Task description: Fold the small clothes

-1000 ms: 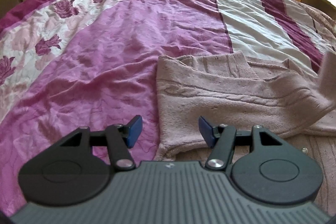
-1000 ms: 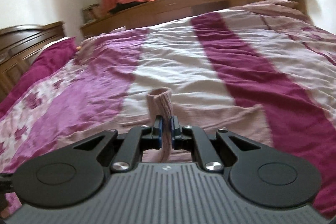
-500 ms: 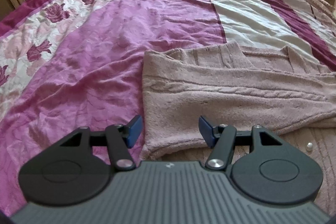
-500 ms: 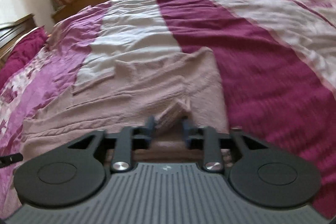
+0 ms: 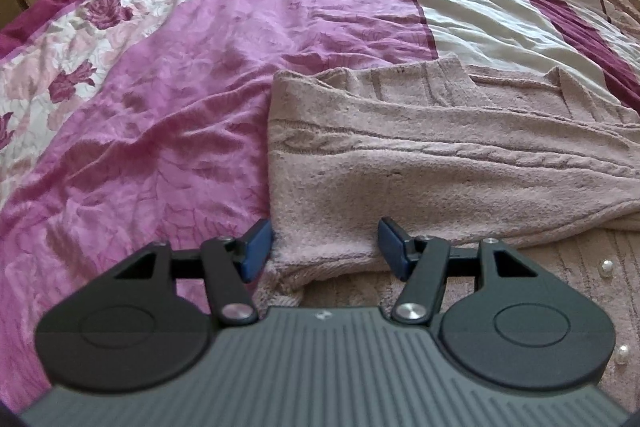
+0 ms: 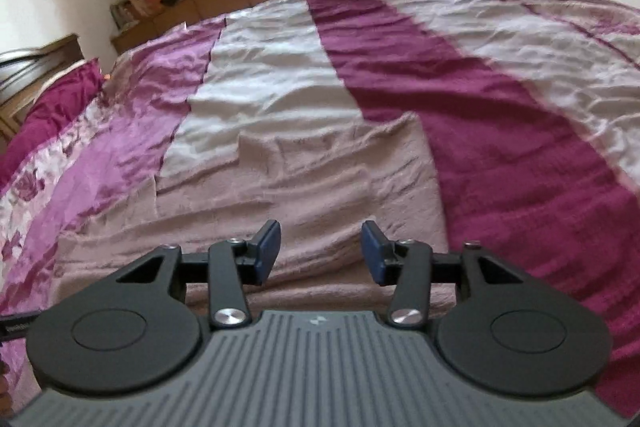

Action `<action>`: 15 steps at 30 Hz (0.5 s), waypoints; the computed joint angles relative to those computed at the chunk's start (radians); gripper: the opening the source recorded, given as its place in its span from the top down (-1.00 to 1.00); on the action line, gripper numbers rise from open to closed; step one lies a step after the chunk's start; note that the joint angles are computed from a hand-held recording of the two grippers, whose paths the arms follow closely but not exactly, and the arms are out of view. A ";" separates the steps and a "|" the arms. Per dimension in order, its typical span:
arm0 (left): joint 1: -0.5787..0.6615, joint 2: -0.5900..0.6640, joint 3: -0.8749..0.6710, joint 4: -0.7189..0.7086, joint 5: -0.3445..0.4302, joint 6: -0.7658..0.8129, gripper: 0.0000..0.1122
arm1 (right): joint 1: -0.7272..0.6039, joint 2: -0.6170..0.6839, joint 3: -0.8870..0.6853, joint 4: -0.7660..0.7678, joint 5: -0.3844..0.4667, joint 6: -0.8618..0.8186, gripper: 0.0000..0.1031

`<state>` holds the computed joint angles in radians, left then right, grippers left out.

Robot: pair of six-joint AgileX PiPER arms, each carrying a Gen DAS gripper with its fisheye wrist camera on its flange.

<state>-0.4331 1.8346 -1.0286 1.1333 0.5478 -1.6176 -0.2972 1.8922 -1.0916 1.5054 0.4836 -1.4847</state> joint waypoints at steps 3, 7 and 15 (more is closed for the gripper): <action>-0.003 -0.021 0.013 -0.014 0.002 0.008 -0.08 | 0.018 0.042 -0.025 -0.065 -0.022 0.057 -0.05; -0.016 -0.071 0.050 -0.034 0.008 0.018 -0.08 | -0.001 0.039 -0.017 -0.040 0.010 0.038 -0.18; -0.067 -0.182 0.139 -0.090 0.036 0.044 -0.08 | -0.071 -0.055 0.059 -0.057 0.095 0.033 -0.27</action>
<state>-0.5004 1.6521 -0.8891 1.0437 0.5835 -1.5736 -0.3680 1.8373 -1.0328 1.4488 0.5785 -1.4519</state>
